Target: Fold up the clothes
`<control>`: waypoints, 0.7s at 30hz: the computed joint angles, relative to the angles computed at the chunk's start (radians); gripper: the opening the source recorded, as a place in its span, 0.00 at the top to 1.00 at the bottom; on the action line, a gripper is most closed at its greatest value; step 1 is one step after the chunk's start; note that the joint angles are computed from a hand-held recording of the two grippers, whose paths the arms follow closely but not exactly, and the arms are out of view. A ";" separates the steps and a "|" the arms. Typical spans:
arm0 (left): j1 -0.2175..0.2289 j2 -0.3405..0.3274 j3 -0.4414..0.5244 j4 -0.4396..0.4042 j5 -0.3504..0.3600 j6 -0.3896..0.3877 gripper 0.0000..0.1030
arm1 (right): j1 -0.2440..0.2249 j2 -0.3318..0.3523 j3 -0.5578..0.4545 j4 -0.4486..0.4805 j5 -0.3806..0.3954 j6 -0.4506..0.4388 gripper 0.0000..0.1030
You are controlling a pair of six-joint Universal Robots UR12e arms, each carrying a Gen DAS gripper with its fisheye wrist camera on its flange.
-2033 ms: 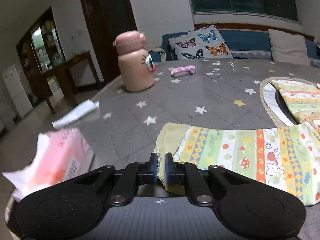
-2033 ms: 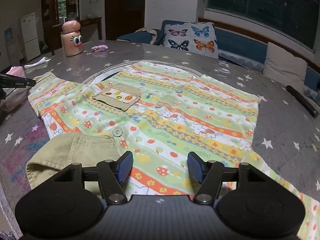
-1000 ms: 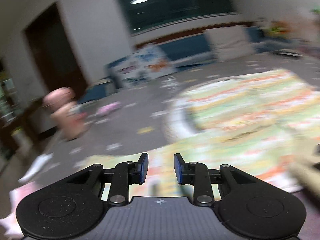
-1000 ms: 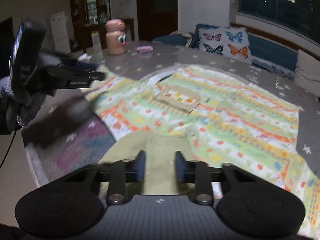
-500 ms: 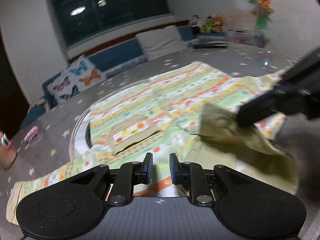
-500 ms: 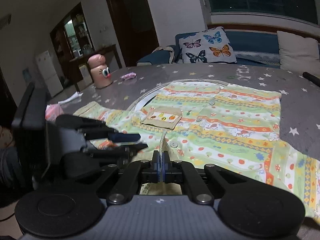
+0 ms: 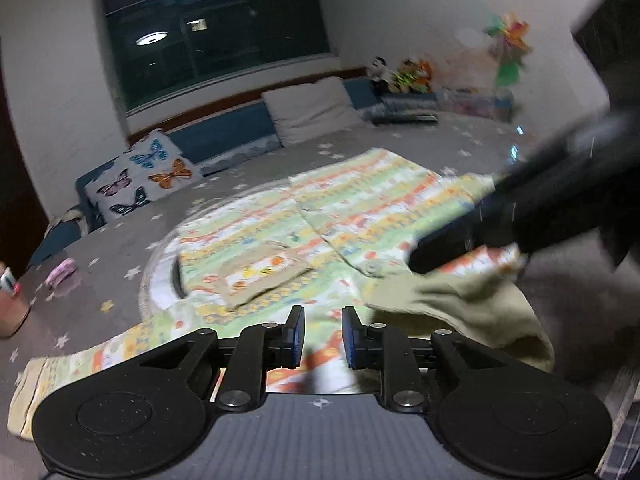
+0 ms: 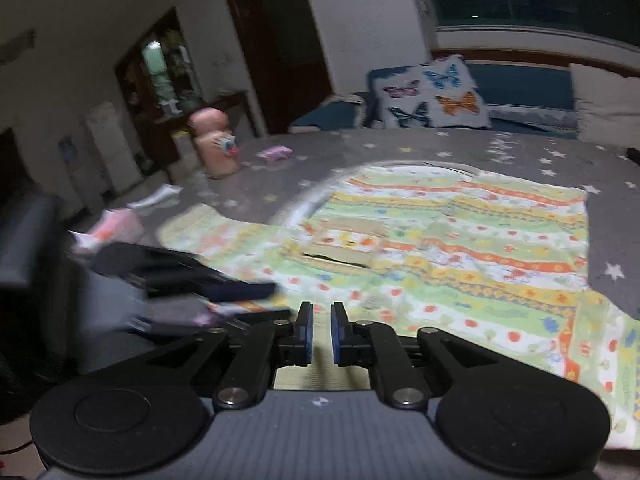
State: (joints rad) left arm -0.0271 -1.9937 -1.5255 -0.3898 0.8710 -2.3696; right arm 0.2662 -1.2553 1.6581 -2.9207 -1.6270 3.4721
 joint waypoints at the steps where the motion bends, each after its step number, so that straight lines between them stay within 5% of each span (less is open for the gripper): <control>1: 0.002 0.000 0.004 0.008 0.001 -0.022 0.77 | 0.002 0.005 -0.005 0.026 -0.013 -0.005 0.90; 4: 0.000 -0.001 0.021 -0.006 -0.016 -0.046 0.77 | 0.007 0.014 -0.011 0.089 -0.012 -0.026 0.90; 9: -0.025 -0.011 0.043 -0.034 -0.043 -0.048 0.77 | 0.018 -0.012 0.028 0.033 -0.049 -0.035 0.76; 15: -0.058 -0.010 0.047 -0.111 -0.074 0.018 0.77 | 0.013 -0.093 0.123 0.011 -0.291 0.102 0.67; 21: -0.075 0.002 0.030 -0.210 -0.081 0.143 0.77 | -0.023 -0.168 0.196 0.188 -0.551 0.295 0.61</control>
